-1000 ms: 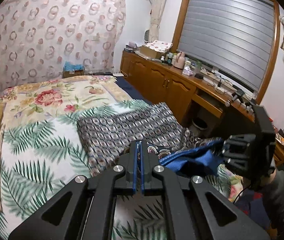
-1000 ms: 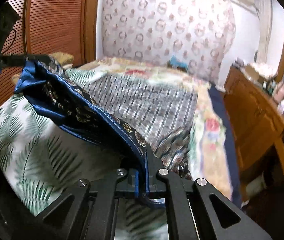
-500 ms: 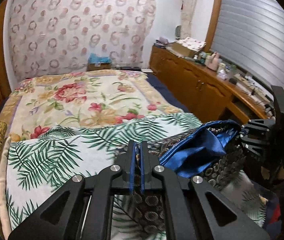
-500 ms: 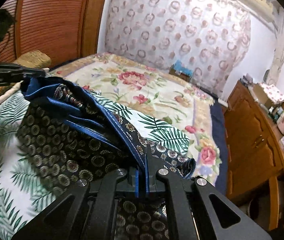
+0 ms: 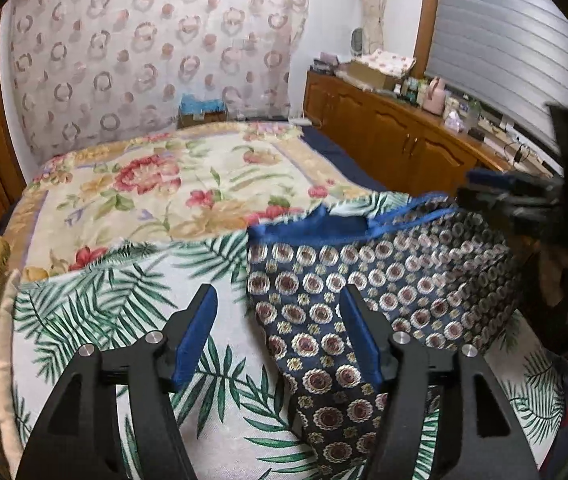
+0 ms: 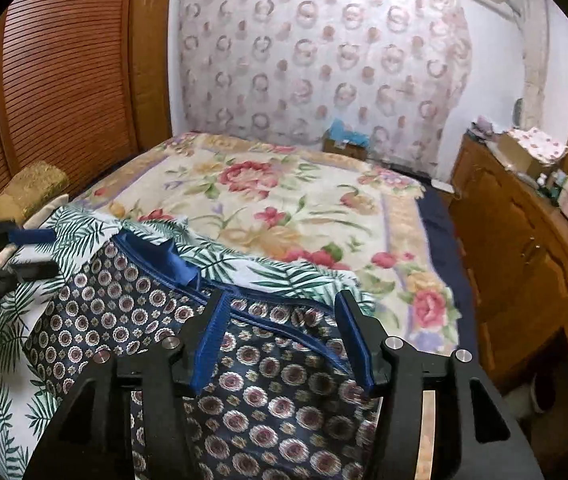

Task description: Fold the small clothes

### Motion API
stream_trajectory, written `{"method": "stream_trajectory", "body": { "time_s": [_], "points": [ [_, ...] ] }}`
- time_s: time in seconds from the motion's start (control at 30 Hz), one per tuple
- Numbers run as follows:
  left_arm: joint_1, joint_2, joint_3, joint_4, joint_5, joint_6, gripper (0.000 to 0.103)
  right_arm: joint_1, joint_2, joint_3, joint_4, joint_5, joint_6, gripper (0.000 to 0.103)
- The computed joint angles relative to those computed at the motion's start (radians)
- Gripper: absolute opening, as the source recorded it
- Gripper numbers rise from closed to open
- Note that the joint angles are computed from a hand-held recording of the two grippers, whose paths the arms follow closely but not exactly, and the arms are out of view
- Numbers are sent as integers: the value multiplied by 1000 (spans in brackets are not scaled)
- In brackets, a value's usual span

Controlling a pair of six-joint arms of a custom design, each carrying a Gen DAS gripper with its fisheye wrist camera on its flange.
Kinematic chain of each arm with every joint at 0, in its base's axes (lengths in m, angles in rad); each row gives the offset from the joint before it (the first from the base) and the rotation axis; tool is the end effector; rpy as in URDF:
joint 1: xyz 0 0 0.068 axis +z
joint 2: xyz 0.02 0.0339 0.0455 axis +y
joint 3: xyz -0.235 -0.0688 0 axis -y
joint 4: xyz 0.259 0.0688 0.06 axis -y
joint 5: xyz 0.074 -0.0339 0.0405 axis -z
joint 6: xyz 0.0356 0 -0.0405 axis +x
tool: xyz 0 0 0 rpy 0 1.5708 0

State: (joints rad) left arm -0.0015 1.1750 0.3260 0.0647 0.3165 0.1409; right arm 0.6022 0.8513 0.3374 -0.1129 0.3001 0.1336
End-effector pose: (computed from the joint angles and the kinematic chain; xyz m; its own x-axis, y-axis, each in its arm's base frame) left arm 0.2219 -0.0114 0.0994 -0.6682 0.1345 -0.7317 0.3187 0.9404 -0.1183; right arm 0.1771 0.1090 0.1518 -0.5249 -0.2064 -0.8258 -0.2764 0.9589 -0.0640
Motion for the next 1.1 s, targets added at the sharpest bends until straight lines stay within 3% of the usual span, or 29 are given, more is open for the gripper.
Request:
{"method": "stream_trajectory", "body": {
  "time_s": [0.17,0.3,0.37,0.57,0.67,0.73,0.83,0.9,0.93,0.97,1.1],
  "points": [
    [-10,174,62,26,0,6,64,14,-205,-63,-225,-19,61,61],
    [-21,259,95,42,-14,-8,64,-51,-221,-106,-275,-42,82,63],
    [-30,287,109,43,-12,-12,64,-135,-197,-114,-262,-102,75,64],
    [-51,342,143,33,-2,-22,64,-374,-131,-132,-198,-424,61,64],
    [-49,353,162,14,15,-20,53,-408,-117,-127,-194,-474,38,64],
    [-45,362,177,-3,47,-22,38,-420,-113,-128,-190,-479,19,64],
    [-48,373,195,-21,73,-38,26,-421,-108,-137,-176,-506,-6,51],
    [-43,385,207,-33,104,-42,16,-371,-79,-148,-126,-459,4,46],
    [-42,390,213,-35,119,-44,12,-359,-75,-152,-114,-449,4,39],
    [-44,391,211,-31,124,-39,10,-356,-37,-153,-72,-463,5,28],
    [-53,342,183,-19,141,-33,6,-428,-76,-175,-79,-564,-34,15]
  ]
}}
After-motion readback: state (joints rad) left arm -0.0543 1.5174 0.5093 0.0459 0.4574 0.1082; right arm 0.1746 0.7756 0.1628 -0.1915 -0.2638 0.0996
